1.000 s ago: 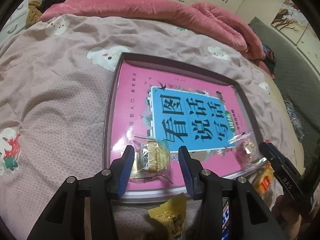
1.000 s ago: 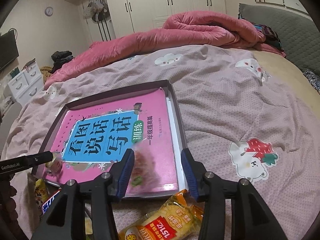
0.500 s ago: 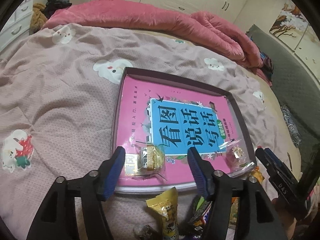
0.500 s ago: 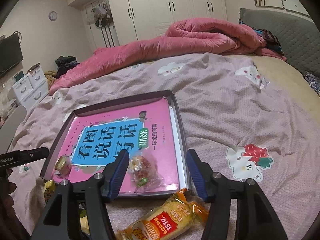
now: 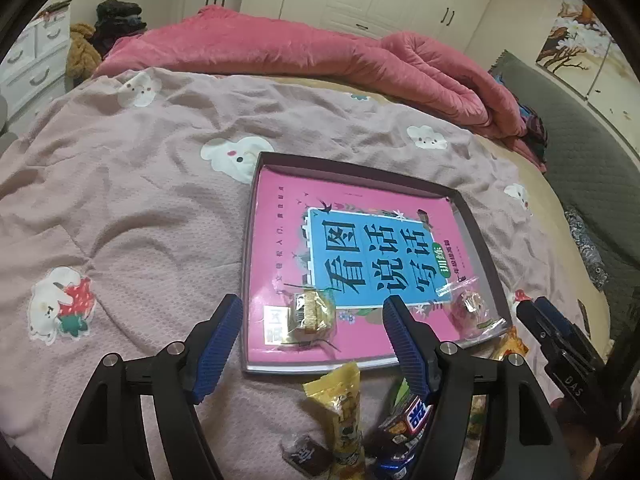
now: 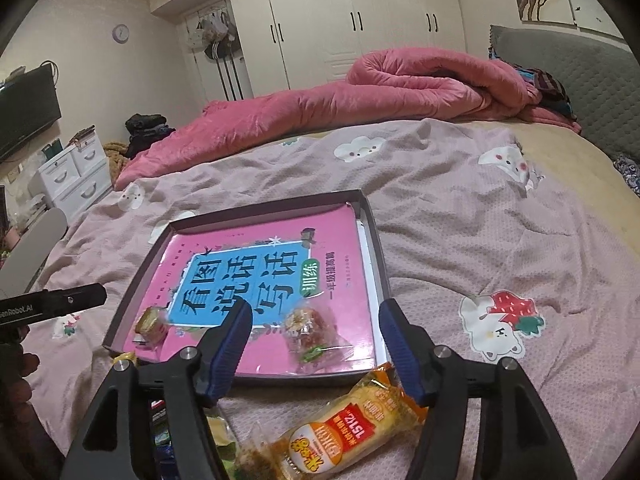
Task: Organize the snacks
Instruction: 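Open both tools and withdraw them from the tray toward the snack pile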
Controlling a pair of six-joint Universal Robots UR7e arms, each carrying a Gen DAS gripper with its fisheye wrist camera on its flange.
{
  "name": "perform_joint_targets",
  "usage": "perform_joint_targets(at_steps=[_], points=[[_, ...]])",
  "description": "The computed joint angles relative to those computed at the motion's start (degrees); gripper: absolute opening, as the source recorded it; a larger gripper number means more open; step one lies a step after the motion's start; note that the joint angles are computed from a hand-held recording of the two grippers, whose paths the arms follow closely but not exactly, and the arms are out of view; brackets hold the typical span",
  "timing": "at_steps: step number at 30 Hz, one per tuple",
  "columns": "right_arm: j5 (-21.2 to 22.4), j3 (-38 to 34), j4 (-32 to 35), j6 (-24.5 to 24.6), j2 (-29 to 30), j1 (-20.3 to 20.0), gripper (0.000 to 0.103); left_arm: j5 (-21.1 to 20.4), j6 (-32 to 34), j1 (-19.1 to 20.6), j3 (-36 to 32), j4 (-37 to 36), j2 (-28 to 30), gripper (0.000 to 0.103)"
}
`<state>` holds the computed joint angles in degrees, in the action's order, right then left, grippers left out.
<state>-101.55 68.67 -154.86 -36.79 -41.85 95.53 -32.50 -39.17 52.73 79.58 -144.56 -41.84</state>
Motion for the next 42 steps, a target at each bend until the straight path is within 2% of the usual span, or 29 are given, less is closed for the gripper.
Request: perform_joint_targets(at_steps=[23, 42], points=[[-0.06, 6.24, 0.08, -1.45, -4.30, 0.85, 0.067, 2.14, -3.35, -1.74, 4.58, 2.55, -3.47, 0.075], [-0.80, 10.98, 0.76, -1.53, -7.49, 1.07, 0.068, 0.43, -6.14, -2.58, 6.82, 6.50, -4.60, 0.075]])
